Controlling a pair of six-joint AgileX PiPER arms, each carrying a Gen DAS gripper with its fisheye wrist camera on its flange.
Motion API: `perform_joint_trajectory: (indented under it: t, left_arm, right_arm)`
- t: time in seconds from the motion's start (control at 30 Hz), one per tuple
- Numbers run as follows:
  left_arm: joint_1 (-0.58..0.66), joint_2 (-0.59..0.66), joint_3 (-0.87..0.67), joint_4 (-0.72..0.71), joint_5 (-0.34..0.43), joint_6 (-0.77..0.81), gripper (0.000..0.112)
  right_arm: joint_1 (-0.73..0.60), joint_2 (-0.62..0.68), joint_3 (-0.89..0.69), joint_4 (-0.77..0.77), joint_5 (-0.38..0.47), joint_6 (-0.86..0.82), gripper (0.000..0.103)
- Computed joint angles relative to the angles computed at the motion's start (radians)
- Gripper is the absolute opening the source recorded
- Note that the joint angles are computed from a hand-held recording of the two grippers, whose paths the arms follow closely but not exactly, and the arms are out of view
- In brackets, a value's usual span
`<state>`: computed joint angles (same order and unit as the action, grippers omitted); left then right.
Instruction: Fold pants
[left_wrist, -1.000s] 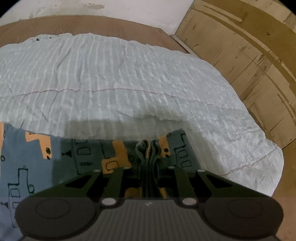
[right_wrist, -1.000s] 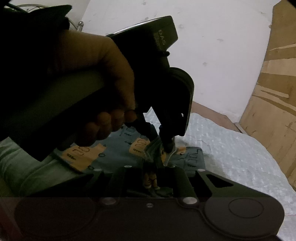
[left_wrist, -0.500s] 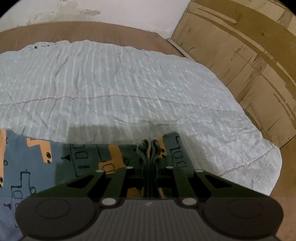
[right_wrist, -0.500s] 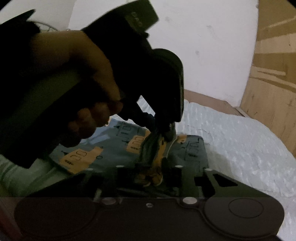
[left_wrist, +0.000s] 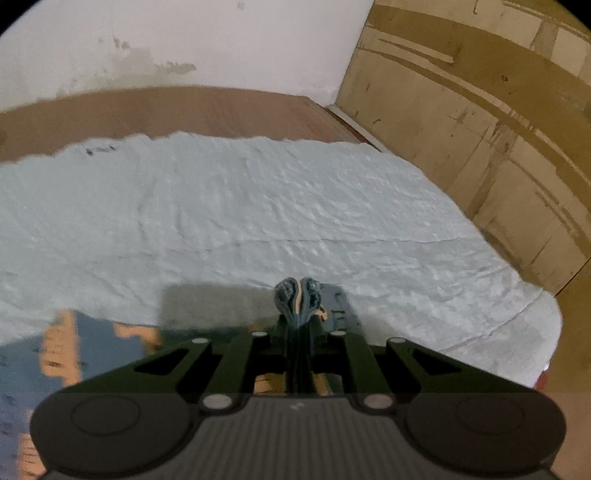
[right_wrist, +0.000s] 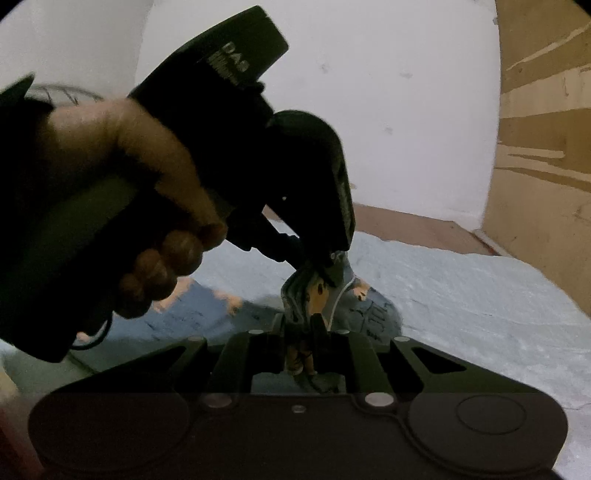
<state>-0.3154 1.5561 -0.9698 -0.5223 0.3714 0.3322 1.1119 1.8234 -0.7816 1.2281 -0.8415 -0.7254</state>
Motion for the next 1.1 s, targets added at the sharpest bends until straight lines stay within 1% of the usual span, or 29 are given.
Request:
perform_joint_trajectory:
  t: [0.1,0.17,0.27,0.37,0.53,0.7,0.83,0.97,1.07,1.1]
  left_arm:
    - [0.043,-0.058,0.006,0.11,0.053,-0.057,0.01]
    - [0.088,-0.089,0.015,0.13,0.093,-0.048,0.01]
    - [0.166,-0.11,0.043,0.08,0.121,0.038,0.01]
    - [0.239,-0.109,0.086,-0.019,0.115,0.166,0.01]
    - [0.317,-0.07,0.134,-0.064,0.092,0.252,0.01]
    - [0.389,-0.041,0.162,-0.142,0.093,0.372,0.01]
    - [0.464,-0.022,0.169,-0.221,0.134,0.476,0.01]
    - [0.524,0.016,0.163,-0.281,0.171,0.552,0.01]
    - [0.552,0.039,0.174,-0.345,0.181,0.643,0.011]
    - [0.557,0.04,0.18,-0.361,0.181,0.665,0.011]
  right_arm:
    - [0.021,-0.008,-0.037,-0.015,0.028,-0.013,0.014]
    - [0.037,-0.003,-0.065,-0.027,0.051,-0.014,0.014]
    - [0.06,0.02,-0.106,-0.037,0.072,-0.025,0.013]
    - [0.067,0.059,-0.154,-0.032,0.108,-0.045,0.013]
    - [0.072,0.127,-0.234,-0.006,0.184,-0.095,0.013]
    - [0.068,0.183,-0.311,0.04,0.245,-0.167,0.013]
    - [0.072,0.217,-0.372,0.085,0.28,-0.234,0.013]
    - [0.088,0.256,-0.44,0.15,0.296,-0.312,0.013]
    - [0.09,0.276,-0.47,0.199,0.308,-0.375,0.014]
    - [0.066,0.281,-0.471,0.181,0.328,-0.372,0.014]
